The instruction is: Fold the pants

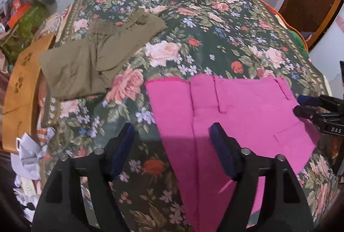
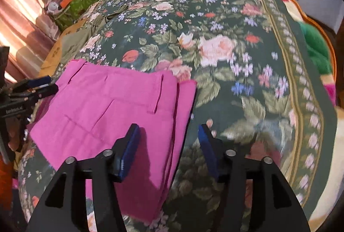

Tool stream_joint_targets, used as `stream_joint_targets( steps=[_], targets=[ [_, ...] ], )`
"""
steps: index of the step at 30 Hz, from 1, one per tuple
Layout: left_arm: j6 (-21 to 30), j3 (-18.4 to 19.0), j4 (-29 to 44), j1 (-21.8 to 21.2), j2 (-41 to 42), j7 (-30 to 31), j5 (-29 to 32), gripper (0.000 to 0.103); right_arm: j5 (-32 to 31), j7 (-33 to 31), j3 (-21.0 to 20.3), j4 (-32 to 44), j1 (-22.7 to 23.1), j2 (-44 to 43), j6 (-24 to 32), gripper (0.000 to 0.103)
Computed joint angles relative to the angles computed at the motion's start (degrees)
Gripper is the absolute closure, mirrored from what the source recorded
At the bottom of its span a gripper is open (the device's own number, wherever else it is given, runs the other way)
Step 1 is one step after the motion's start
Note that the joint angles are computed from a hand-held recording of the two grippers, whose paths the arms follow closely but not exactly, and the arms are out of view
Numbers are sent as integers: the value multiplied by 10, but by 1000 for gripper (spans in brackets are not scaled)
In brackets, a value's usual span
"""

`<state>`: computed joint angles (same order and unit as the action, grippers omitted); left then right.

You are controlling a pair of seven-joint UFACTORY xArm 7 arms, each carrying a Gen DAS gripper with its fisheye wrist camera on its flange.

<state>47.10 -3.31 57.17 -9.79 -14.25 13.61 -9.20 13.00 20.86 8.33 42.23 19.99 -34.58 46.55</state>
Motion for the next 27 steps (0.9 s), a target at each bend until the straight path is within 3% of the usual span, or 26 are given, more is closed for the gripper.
stream_joint_targets(
  steps=[14, 17, 18, 23, 24, 27],
  targets=[
    [28, 10, 19, -5, 38, 33, -92, 30, 34, -22, -11, -3, 19, 28, -37, 47],
    [28, 8, 20, -8, 42, 47, -106, 41, 37, -20, -9, -4, 17, 34, -47, 53],
    [35, 11, 23, -9, 44, 59, -120, 49, 40, -19, -10, -5, 18, 34, -51, 58],
    [65, 18, 39, -3, 54, 75, -170, 66, 69, -27, -24, -13, 25, 39, -68, 78],
    [65, 17, 39, -1, 54, 74, -172, 73, 70, -28, -24, -13, 25, 38, -68, 81],
    [54, 9, 36, 0, 47, 63, -157, 81, 61, -25, -18, -10, 19, 35, -69, 89]
  ],
)
